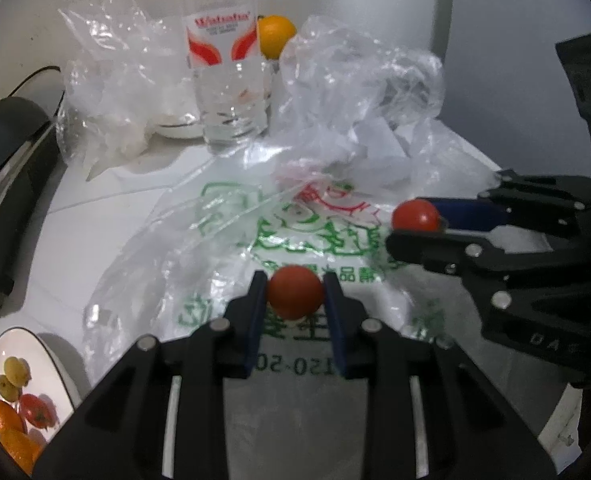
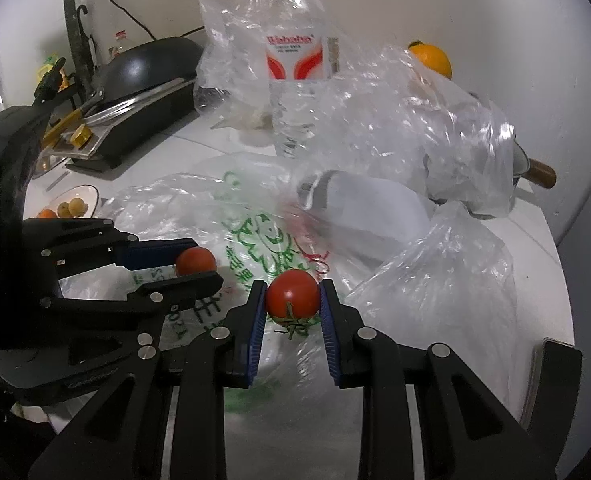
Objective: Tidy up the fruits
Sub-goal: 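Carry both cherry tomatoes from the bag over the white plate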
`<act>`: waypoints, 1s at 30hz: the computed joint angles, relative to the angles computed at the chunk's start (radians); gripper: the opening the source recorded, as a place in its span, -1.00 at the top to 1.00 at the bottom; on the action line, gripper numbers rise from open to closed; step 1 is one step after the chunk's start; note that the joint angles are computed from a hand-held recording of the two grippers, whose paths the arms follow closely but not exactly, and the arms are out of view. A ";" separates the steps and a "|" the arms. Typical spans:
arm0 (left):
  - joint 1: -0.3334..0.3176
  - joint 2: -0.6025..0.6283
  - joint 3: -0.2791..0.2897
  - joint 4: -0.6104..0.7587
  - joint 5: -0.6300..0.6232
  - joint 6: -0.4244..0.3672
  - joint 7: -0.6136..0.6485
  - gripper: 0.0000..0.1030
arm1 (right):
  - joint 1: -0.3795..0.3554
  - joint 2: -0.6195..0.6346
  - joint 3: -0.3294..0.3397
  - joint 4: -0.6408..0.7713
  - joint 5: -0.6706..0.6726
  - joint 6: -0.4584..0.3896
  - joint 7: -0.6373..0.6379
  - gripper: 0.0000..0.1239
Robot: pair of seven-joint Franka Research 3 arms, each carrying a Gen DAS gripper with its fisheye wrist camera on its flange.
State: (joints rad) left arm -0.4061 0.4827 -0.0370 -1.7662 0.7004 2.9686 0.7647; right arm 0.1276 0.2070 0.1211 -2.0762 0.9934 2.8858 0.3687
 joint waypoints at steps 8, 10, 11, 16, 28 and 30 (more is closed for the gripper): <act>-0.046 -0.087 0.067 -0.097 0.113 0.073 -0.126 0.44 | 0.029 -0.055 0.006 -0.047 0.036 0.029 -0.024 0.55; -0.066 -0.118 0.091 -0.123 0.168 0.087 -0.180 0.44 | 0.041 -0.070 0.004 -0.060 0.036 0.038 -0.024 0.55; -0.068 -0.130 0.096 -0.135 0.193 0.092 -0.205 0.44 | 0.048 -0.080 0.005 -0.068 0.039 0.044 -0.026 0.55; -0.064 -0.188 0.104 -0.181 0.331 0.104 -0.340 0.44 | 0.080 -0.114 0.002 -0.096 0.057 0.066 -0.036 0.55; -0.009 -0.289 0.093 -0.257 0.718 0.129 -0.723 0.44 | 0.162 -0.182 -0.008 -0.175 0.017 0.134 0.010 0.55; 0.010 -0.307 0.078 -0.271 0.766 0.124 -0.770 0.44 | 0.172 -0.190 -0.009 -0.181 0.017 0.144 0.013 0.55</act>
